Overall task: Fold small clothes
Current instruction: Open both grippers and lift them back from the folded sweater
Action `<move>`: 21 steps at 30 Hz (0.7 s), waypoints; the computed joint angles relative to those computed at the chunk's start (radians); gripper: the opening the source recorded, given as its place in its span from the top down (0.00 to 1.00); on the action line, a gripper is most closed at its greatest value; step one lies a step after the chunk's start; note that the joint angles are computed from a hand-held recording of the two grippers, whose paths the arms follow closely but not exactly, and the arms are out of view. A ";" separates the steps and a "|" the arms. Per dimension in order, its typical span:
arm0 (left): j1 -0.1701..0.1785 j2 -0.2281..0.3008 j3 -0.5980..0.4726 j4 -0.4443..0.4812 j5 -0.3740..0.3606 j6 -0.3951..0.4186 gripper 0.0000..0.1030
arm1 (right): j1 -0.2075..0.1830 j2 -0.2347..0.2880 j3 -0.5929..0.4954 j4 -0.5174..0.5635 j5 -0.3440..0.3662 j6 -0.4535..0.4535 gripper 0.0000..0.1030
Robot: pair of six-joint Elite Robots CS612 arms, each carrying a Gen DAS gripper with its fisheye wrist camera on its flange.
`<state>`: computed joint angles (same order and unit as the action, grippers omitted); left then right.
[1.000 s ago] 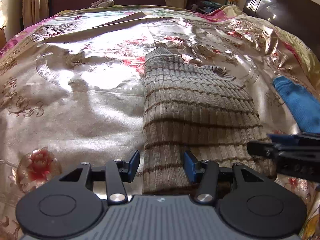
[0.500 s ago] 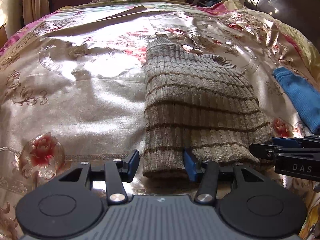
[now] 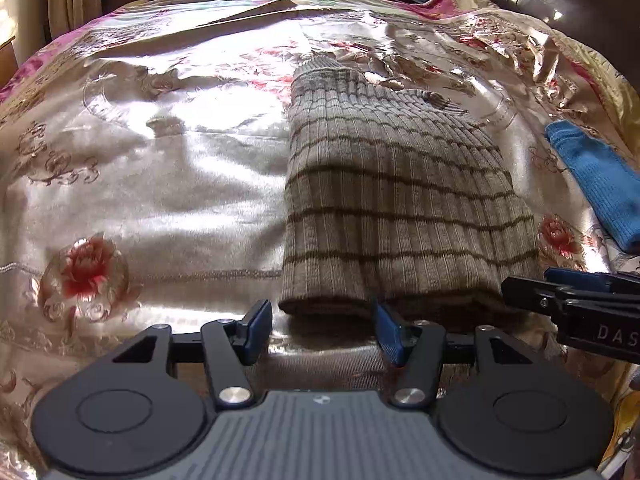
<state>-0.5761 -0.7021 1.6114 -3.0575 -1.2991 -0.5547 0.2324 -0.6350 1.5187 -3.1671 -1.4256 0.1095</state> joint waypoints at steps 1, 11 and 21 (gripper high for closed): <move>-0.002 -0.001 0.002 0.000 0.004 0.001 0.41 | 0.001 -0.002 0.004 -0.007 -0.003 -0.006 0.46; -0.014 -0.013 0.026 -0.014 0.025 -0.004 0.39 | 0.016 -0.007 0.028 -0.021 -0.014 -0.057 0.42; -0.028 -0.021 0.039 -0.007 0.062 -0.006 0.33 | 0.014 -0.001 0.043 -0.075 -0.030 -0.004 0.42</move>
<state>-0.6044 -0.7226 1.6508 -3.0648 -1.2375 -0.5610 0.2461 -0.6363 1.5622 -3.2420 -1.4555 0.1055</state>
